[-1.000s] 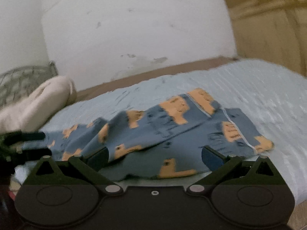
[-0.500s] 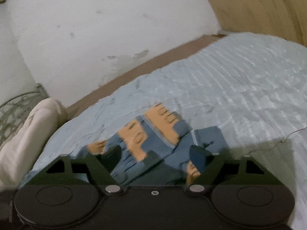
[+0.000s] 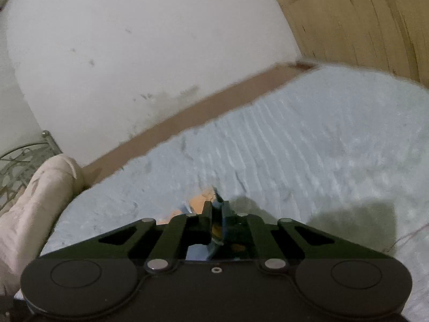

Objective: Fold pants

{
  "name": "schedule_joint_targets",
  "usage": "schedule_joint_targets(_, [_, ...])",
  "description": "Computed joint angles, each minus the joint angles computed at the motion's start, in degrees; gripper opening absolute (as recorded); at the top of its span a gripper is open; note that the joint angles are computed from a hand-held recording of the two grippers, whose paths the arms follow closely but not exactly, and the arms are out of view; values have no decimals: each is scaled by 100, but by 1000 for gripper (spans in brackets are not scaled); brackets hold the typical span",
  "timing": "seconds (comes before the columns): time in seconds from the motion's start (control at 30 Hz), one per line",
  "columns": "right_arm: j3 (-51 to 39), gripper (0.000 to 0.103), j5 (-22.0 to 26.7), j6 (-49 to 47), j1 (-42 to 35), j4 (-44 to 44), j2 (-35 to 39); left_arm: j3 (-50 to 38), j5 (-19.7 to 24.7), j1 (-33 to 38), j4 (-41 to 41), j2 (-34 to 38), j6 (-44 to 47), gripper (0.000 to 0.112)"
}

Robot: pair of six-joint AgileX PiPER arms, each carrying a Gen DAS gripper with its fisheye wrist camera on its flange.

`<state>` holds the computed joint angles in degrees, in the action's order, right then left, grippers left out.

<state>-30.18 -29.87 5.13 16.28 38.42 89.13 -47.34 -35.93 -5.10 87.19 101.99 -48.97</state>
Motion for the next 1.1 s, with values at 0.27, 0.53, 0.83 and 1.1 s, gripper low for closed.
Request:
schedule_joint_targets(0.27, [1213,5,-653,-2546,1602,3298,-1726,398,-103,56,62,-53,716,0])
schedule_joint_targets(0.53, [1568,23,-784,-2259,2092,3612,-1335,564,28,16,-231,116,846,0])
schedule_joint_targets(0.83, [638,32,316,-2515,415,2071,-589,538,72,-31,-271,121,652,0])
schedule_joint_targets(1.1, [169,6,399,-3012,302,2051,-57,614,-72,38,-396,19,672,0])
